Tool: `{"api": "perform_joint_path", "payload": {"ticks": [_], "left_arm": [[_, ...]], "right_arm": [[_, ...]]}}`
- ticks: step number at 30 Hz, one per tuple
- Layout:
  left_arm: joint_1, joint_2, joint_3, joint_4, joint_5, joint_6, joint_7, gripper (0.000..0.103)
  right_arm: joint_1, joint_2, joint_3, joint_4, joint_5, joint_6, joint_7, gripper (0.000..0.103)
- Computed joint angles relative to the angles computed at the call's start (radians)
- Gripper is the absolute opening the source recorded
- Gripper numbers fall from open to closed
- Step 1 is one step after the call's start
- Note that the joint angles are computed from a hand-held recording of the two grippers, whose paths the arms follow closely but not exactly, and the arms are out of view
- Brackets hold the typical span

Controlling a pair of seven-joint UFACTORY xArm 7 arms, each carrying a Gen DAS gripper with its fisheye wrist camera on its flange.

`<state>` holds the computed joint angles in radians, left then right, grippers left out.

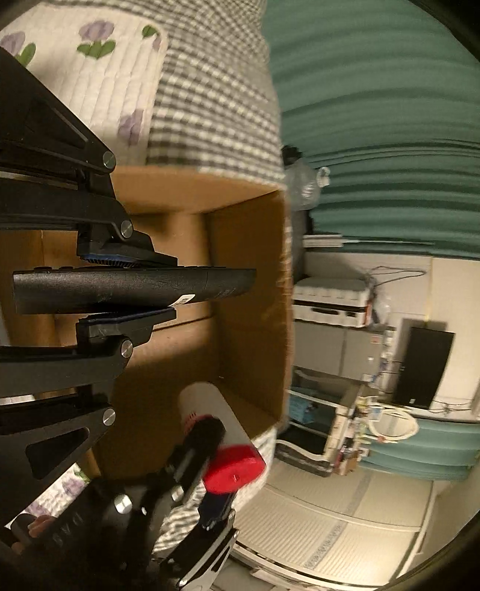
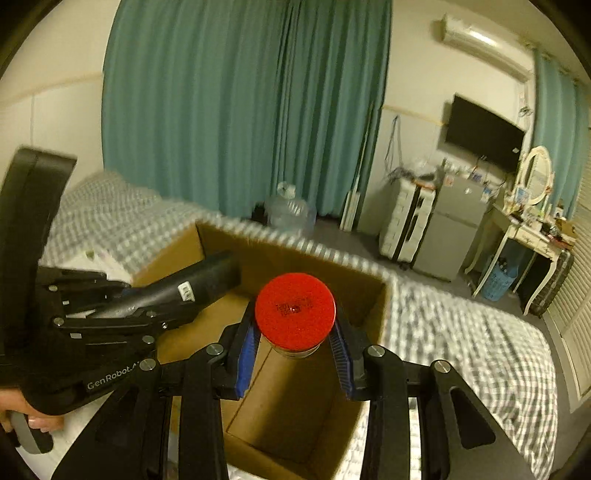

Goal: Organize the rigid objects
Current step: 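Carry the remote and can over the cardboard box and release both, then lift both open tools back from the box toward the bed items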

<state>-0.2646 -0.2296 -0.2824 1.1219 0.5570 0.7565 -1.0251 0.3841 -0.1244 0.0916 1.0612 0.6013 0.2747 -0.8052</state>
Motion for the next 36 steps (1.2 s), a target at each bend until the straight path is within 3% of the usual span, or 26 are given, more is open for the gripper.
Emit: {"api": "perform_joint_path", "payload": {"ticks": [9,12,15,17,20,22,23,26,29,36], "left_arm": [[-0.036,0.085,0.036,0.025,-0.111,0.041,0.113,0.02],[-0.048,0.104,0.038,0.056,-0.116,0.079,0.116,0.02],[-0.057,0.112,0.043,0.072,-0.117,0.097,0.102,0.023],[-0.058,0.091,0.048,0.052,-0.108,0.06,0.075,0.026],[-0.047,0.059,0.031,0.052,-0.04,0.045,0.027,0.042],[-0.041,0.043,0.011,0.068,0.007,0.083,-0.004,0.053],[-0.037,0.031,0.0,0.074,0.037,0.104,-0.029,0.056],[-0.03,-0.014,-0.01,0.078,0.061,0.117,-0.056,0.056],[-0.012,-0.053,-0.031,0.097,0.078,0.157,-0.074,0.056],[0.022,-0.115,-0.113,0.183,0.178,0.283,-0.115,0.065]], "right_arm": [[-0.061,0.095,0.041,0.038,-0.236,0.117,0.163,0.035],[-0.07,0.101,0.051,0.026,-0.33,0.099,0.232,0.035],[-0.074,0.105,0.053,0.037,-0.354,0.114,0.256,0.035],[-0.078,0.107,0.053,0.048,-0.386,0.123,0.286,0.035],[-0.08,0.078,0.054,0.027,-0.41,0.085,0.319,0.047],[-0.089,0.046,0.051,0.001,-0.45,0.025,0.371,0.065],[-0.087,0.025,0.045,-0.009,-0.434,0.013,0.371,0.069],[-0.074,-0.021,0.014,-0.012,-0.346,0.011,0.342,0.073],[-0.071,-0.082,0.0,-0.033,-0.334,-0.012,0.349,0.077],[-0.035,-0.248,-0.029,-0.091,-0.342,-0.079,0.408,0.1]]}}
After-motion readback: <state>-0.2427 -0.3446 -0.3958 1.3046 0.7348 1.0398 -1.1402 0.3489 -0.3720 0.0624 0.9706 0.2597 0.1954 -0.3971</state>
